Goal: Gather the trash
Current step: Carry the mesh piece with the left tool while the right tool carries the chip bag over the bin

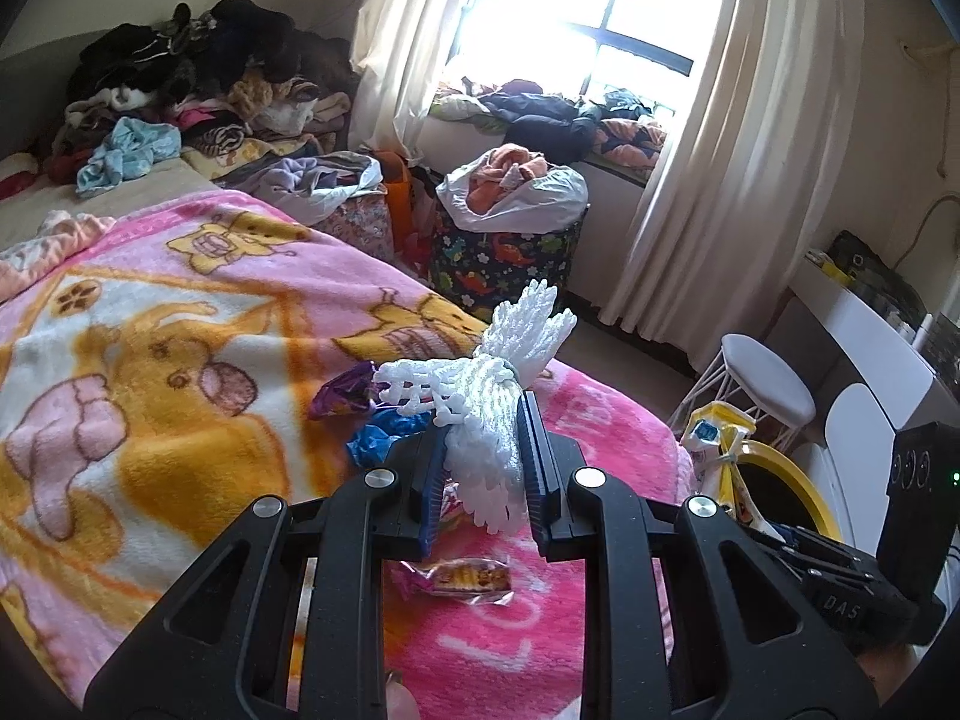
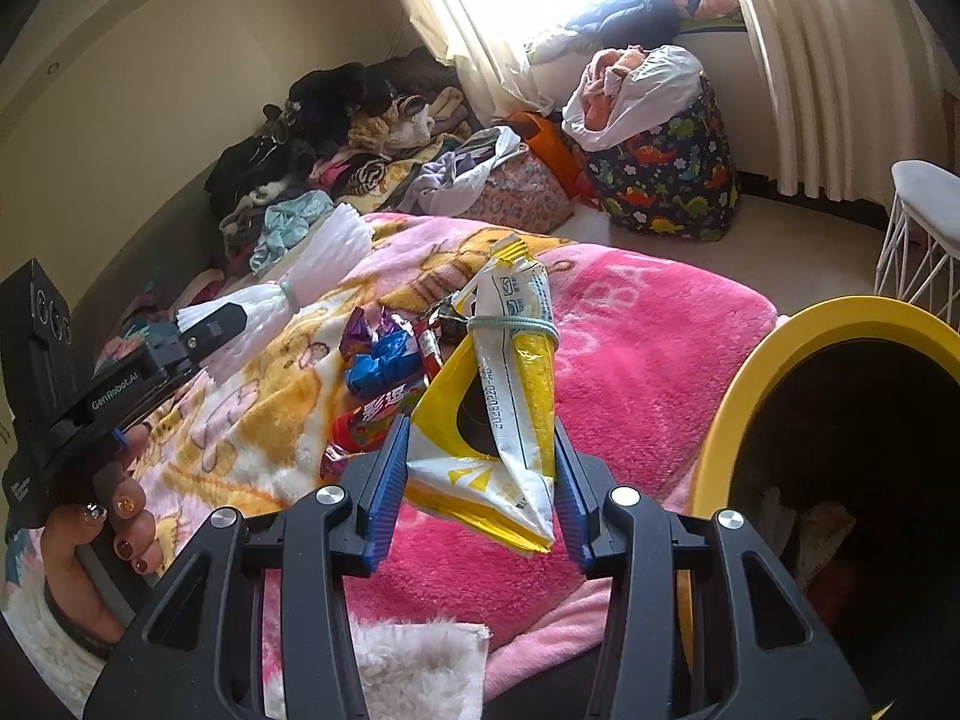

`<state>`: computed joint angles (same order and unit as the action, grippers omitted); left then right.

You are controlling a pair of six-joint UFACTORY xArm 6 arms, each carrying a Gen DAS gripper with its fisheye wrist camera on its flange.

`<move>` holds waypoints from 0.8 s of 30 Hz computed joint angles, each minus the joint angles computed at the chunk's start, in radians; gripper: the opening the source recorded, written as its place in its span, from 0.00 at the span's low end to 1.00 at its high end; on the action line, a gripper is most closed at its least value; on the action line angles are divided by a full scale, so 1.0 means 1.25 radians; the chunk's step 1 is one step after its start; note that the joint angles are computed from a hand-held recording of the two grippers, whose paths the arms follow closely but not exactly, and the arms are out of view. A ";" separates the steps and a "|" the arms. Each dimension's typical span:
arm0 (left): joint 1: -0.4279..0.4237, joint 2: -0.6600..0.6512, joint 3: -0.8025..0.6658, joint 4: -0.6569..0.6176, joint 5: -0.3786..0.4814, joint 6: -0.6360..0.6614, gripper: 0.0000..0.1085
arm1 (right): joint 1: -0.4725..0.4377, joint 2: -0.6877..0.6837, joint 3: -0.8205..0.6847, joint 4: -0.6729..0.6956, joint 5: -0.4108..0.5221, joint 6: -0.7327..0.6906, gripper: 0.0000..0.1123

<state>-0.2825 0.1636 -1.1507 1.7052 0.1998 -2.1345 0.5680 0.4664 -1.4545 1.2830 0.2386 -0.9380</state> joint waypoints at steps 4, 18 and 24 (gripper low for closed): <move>-0.006 0.005 -0.006 -0.004 -0.002 0.009 0.15 | -0.006 -0.010 0.011 0.017 -0.003 -0.014 0.38; -0.045 0.045 -0.049 -0.064 -0.006 0.089 0.15 | -0.041 -0.050 0.054 0.105 -0.014 -0.065 0.38; -0.062 0.065 -0.071 -0.095 -0.007 0.131 0.15 | -0.056 -0.064 0.071 0.144 -0.021 -0.087 0.38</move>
